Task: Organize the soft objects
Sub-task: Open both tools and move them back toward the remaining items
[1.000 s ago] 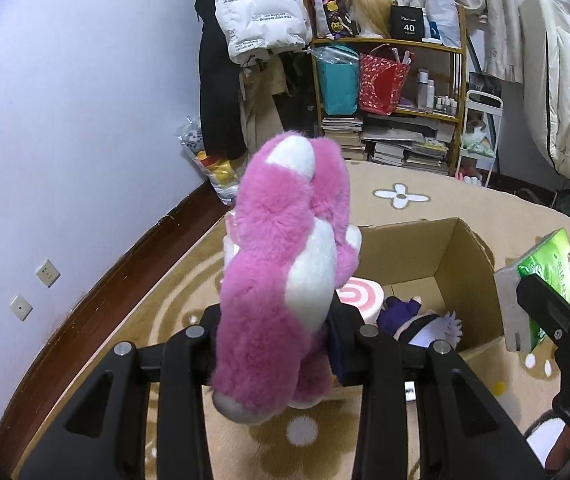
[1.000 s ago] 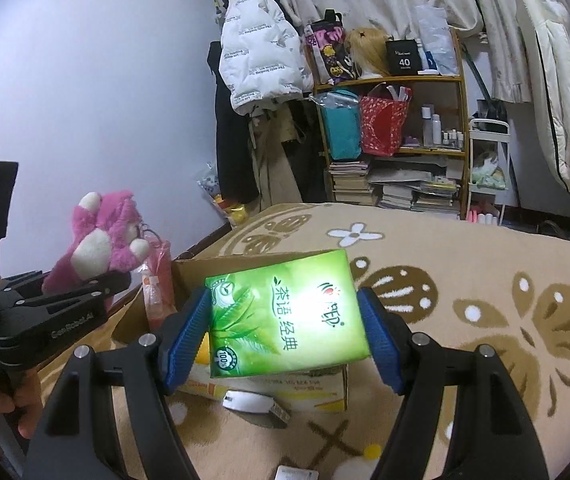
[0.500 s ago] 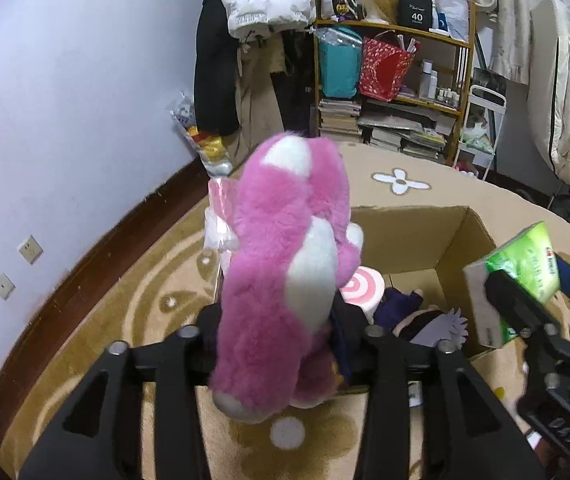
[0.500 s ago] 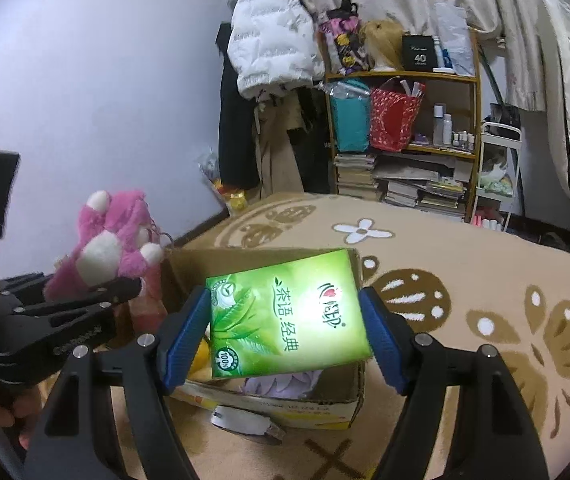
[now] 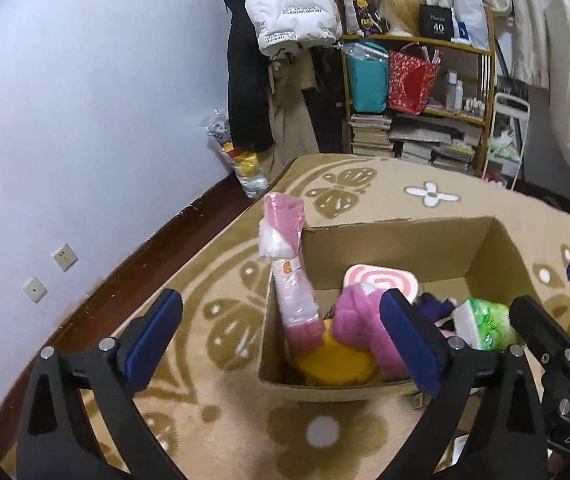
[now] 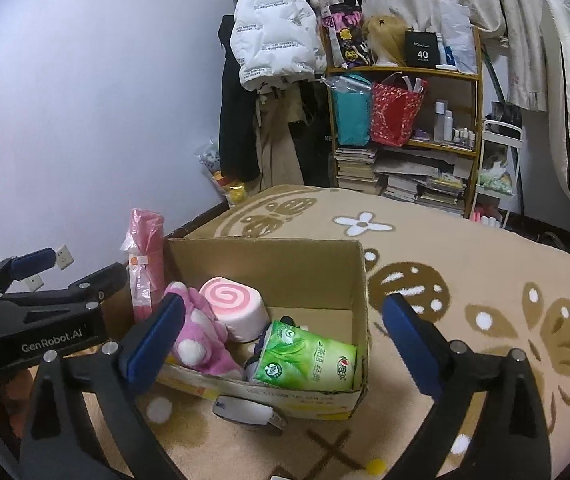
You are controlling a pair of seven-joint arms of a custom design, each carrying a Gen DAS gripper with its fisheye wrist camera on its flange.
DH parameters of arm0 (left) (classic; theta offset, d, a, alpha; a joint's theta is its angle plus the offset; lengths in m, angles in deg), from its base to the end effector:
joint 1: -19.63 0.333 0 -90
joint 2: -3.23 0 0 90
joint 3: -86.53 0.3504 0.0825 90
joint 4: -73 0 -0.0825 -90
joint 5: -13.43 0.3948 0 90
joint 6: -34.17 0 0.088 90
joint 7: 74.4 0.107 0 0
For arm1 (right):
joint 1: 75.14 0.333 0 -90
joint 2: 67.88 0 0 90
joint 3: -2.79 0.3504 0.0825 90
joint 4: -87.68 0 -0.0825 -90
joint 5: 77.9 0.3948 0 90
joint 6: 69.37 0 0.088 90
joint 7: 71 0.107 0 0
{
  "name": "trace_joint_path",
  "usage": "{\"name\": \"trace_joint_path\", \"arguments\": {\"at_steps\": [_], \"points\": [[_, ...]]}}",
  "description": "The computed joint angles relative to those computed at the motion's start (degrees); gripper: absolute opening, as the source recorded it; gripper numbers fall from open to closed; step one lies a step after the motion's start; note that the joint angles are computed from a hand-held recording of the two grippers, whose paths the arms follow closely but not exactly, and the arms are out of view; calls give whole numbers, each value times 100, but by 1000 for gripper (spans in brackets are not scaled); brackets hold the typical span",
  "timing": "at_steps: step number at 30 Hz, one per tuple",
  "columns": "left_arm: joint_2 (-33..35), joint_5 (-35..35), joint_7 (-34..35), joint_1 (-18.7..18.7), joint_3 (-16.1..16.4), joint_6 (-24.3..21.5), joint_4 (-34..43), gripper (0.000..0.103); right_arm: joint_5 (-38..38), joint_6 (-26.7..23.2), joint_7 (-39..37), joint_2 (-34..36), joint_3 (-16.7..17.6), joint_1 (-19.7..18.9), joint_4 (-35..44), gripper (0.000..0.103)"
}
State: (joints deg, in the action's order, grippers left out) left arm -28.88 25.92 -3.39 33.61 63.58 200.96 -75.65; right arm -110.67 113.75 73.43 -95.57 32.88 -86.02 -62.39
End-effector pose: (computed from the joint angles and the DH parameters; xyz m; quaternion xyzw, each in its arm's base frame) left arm 0.4119 -0.1005 0.5463 -0.6225 0.6568 -0.2458 0.3475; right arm 0.3843 0.2109 0.5105 -0.6348 0.6044 -0.2884 0.3854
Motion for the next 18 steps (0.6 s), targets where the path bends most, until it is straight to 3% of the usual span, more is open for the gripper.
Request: {"name": "trace_joint_path", "arguments": {"at_steps": [6,12,18], "points": [[-68,128,-81,107,-128,-84,-23,100,-27,-289,97,-69,-186,206,-56,103],[-147,-385,91,-490,382,-70,-162,100,37,-471,235,-278,-627,584,-274,103],[-311,-622,243,-565,427,-132,-269,100,54,-643,410,-537,-874,793,-444,103]]}}
